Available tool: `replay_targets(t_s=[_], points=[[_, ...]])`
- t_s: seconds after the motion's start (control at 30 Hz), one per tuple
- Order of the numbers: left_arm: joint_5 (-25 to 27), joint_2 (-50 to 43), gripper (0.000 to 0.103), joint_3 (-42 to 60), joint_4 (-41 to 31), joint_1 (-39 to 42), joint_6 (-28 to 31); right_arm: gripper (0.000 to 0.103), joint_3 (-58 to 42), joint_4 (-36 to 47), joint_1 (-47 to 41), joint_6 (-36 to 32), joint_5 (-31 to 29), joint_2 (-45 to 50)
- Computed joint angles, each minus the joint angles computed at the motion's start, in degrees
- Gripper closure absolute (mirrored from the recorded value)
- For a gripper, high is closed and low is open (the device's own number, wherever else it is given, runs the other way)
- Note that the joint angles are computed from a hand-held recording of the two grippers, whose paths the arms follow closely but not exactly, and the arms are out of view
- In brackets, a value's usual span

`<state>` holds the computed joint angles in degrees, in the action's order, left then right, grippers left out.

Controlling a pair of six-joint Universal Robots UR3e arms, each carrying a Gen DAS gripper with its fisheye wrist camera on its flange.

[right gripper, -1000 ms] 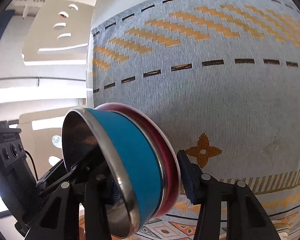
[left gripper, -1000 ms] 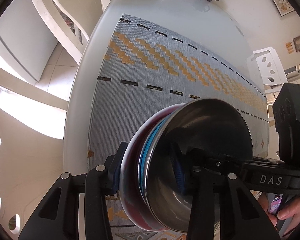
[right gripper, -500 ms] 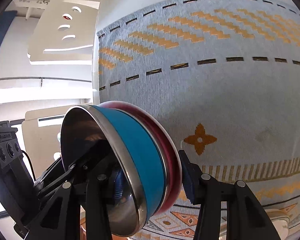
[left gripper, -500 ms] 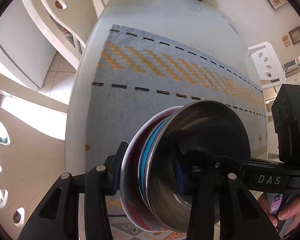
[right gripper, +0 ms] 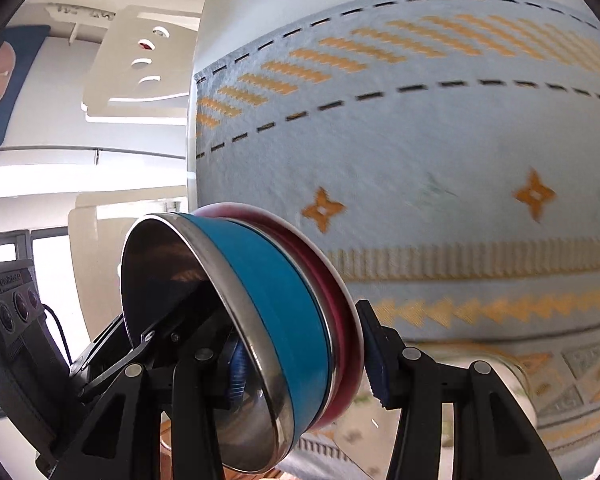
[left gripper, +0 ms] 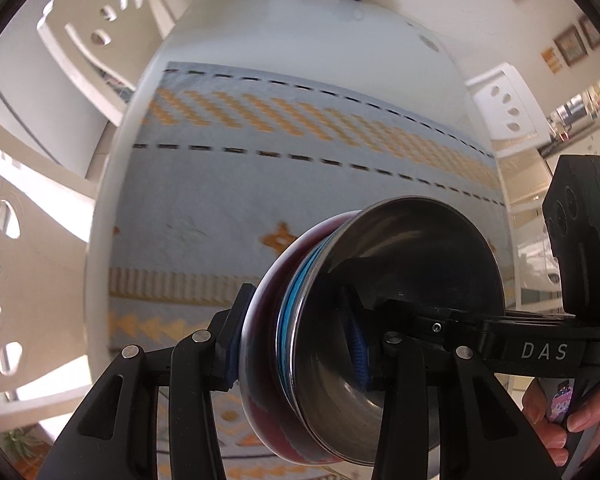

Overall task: Organize plates and bowls
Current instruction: 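Lift the bowl stack with both tools and carry it toward the floral plates, then lower the bowl stack onto the floral plate stack with both tools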

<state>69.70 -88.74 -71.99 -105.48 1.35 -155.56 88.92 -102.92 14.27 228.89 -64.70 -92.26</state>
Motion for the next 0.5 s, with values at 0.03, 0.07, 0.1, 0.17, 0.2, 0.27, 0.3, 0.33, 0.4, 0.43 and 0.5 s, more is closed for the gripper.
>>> replay_targets(t_s=[0.03, 0.07, 0.1, 0.17, 0.2, 0.27, 0.3, 0.33, 0.4, 0.43, 0.5], points=[[0.00, 1.10, 0.065, -0.44, -0.16, -1.13, -0.87, 0.055, 2.06, 0.84, -0.56, -0.28, 0.30, -2.88], [0.02, 2.11, 0.065, -0.93, -0.30, -2.24, -1.80, 0.055, 3.88, 1.74, -1.12, -0.56, 0.69, -5.41], [0.03, 3.13, 0.065, -1.55, -0.39, -3.20, -2.55, 0.055, 5.49, 2.73, -1.58, -0.66, 0.92, -7.84], [-0.09, 5.51, 0.065, -3.42, -0.54, -5.04, -4.41, 0.055, 8.10, 5.54, -2.15, -1.25, 0.80, -12.74], [-0.15, 7.00, 0.065, -4.78, -0.58, -5.97, -5.41, 0.055, 9.04, 6.84, -2.16, -1.18, 0.54, -14.81], [-0.11, 9.31, 0.065, -7.12, -0.70, -6.95, -5.99, 0.055, 10.24, 8.41, -1.62, -0.99, -0.01, -17.27], [0.05, 10.37, 0.065, -8.26, -0.78, -7.57, -6.31, 0.055, 10.77, 9.53, -1.27, -0.94, -0.31, -18.60], [0.31, 11.52, 0.065, -9.61, -0.79, -8.29, -6.72, 0.055, 11.29, 10.90, -0.95, -0.96, -0.53, -19.98], [0.37, 14.04, 0.065, -12.35, -1.08, -8.96, -7.09, 0.055, 13.15, 12.24, -0.34, -0.42, -0.56, -22.60], [0.45, 15.26, 0.065, -13.88, -1.14, -9.24, -7.36, 0.055, 14.67, 12.45, -0.15, -0.16, -0.35, -24.05], [0.46, 17.59, 0.065, -16.89, -1.29, -9.53, -7.71, 0.055, 17.31, 13.22, -0.08, -0.08, -0.05, -26.80]])
